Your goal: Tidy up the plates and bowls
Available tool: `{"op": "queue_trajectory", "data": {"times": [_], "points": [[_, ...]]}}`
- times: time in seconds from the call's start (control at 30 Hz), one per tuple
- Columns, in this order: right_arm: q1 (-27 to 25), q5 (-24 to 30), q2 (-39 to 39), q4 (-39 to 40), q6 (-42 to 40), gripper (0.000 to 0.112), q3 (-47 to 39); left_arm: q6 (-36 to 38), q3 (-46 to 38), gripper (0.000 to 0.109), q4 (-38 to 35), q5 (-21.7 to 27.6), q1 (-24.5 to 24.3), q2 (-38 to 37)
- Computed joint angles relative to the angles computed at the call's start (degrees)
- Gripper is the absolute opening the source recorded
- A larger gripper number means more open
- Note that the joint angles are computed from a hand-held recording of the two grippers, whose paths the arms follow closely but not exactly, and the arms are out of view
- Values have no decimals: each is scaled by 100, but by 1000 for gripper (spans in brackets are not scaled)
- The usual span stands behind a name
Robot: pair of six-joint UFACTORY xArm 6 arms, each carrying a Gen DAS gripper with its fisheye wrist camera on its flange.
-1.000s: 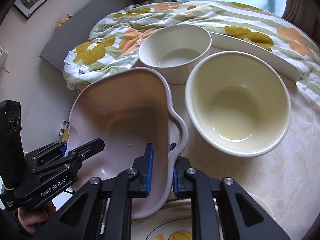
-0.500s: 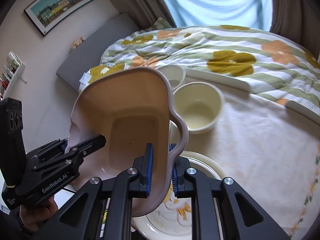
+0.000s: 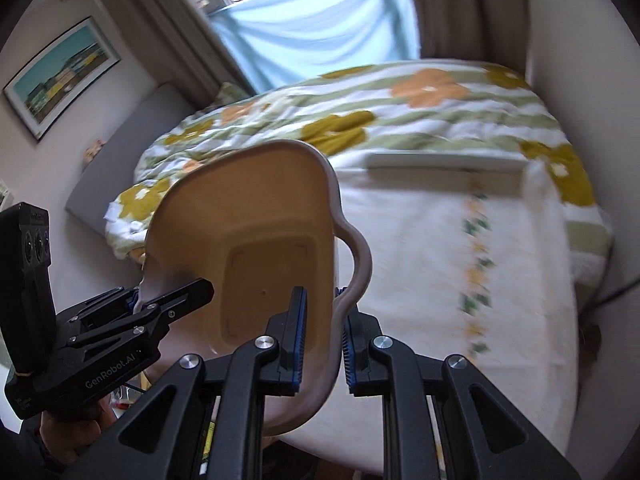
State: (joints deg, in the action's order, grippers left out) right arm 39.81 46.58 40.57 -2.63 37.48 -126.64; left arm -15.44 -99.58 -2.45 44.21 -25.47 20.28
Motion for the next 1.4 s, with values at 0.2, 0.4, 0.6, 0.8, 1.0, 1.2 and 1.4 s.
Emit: {"op": "queue_trajectory", "data": {"times": [0.2, 0.4, 0.6, 0.8, 1.0, 1.2, 1.4], "points": [[-307, -685, -1242, -161, 527, 15, 2341, 121, -989, 24, -252, 263, -532, 1056], [-549, -831, -1342, -78, 503, 15, 2897, 165, -1721, 24, -434, 503, -757, 1884], [-654, -1093, -1393, 85, 356, 15, 3306, 144, -2238, 24, -352, 733, -817, 2406], [-704, -1428, -1497, 230, 201, 15, 3712, 160, -2763, 24, -154, 861, -821, 2780], [-727, -1571, -1555, 430, 247, 15, 3867, 113, -2789, 24, 73, 965, -855, 2762], [-758, -1837, -1561, 945, 291, 19, 3998, 272, -3357, 46, -75, 1390, -842, 3099], [-762, -2463, -1697, 1391, 430, 64, 4373, 237, -2803, 79, 100, 1052, -900, 2794]]}}
